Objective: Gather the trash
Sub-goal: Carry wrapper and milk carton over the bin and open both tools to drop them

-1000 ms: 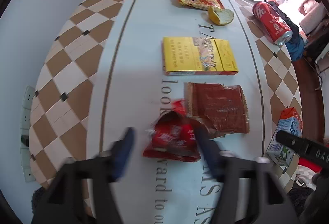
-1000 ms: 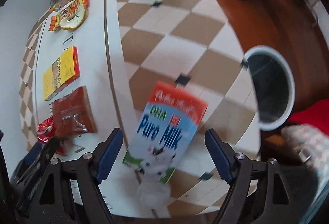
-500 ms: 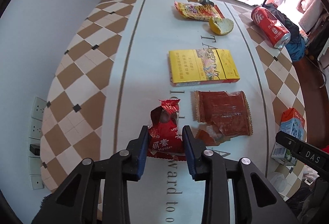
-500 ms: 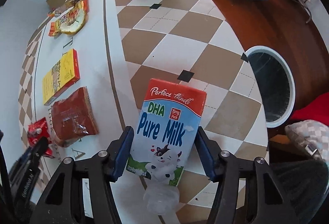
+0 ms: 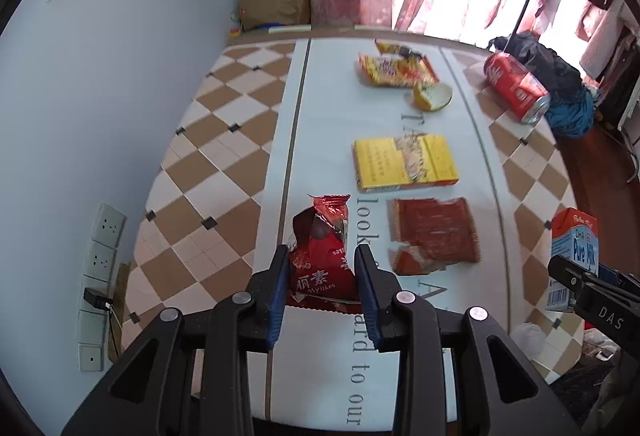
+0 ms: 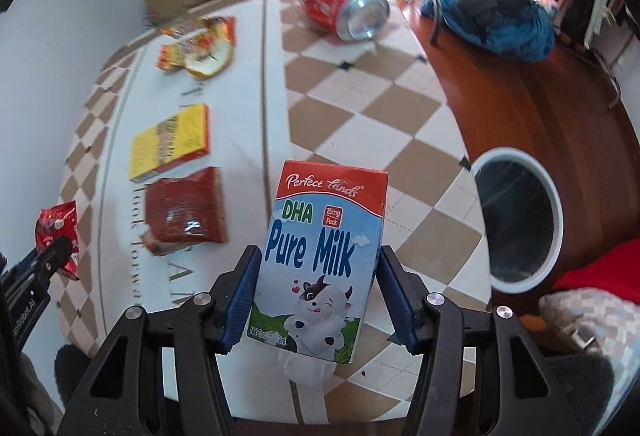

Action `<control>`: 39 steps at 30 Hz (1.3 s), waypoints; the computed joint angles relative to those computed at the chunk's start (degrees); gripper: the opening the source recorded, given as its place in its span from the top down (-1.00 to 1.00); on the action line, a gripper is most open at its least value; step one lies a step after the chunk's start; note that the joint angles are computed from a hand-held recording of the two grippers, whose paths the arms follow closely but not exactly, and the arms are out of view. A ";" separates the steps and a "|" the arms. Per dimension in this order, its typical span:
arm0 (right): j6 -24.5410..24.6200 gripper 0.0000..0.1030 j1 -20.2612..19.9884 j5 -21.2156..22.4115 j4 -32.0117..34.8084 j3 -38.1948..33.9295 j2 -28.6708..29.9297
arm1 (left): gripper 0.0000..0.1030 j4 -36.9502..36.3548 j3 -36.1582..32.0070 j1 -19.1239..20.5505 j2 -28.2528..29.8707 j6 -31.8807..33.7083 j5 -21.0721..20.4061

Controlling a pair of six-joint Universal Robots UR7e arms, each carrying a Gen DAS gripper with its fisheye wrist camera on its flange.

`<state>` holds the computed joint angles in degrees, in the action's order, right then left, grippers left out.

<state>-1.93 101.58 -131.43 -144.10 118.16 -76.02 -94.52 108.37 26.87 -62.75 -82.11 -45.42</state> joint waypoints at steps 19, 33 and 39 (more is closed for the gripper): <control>-8.48 -0.16 1.54 9.85 1.99 -1.63 -16.32 | 0.44 -7.83 -13.66 -6.01 10.04 12.91 2.70; -15.92 -0.15 -14.20 12.76 5.67 -8.99 -26.19 | 0.44 -20.59 -38.87 -4.11 34.91 35.32 -3.22; -18.71 -0.15 -25.86 16.10 6.73 -12.47 -24.57 | 0.44 -18.47 -52.41 -2.21 47.23 40.86 -7.84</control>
<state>-20.64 75.72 -115.33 -137.38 105.69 -100.60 -112.98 55.96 24.66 -15.52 -41.25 -53.26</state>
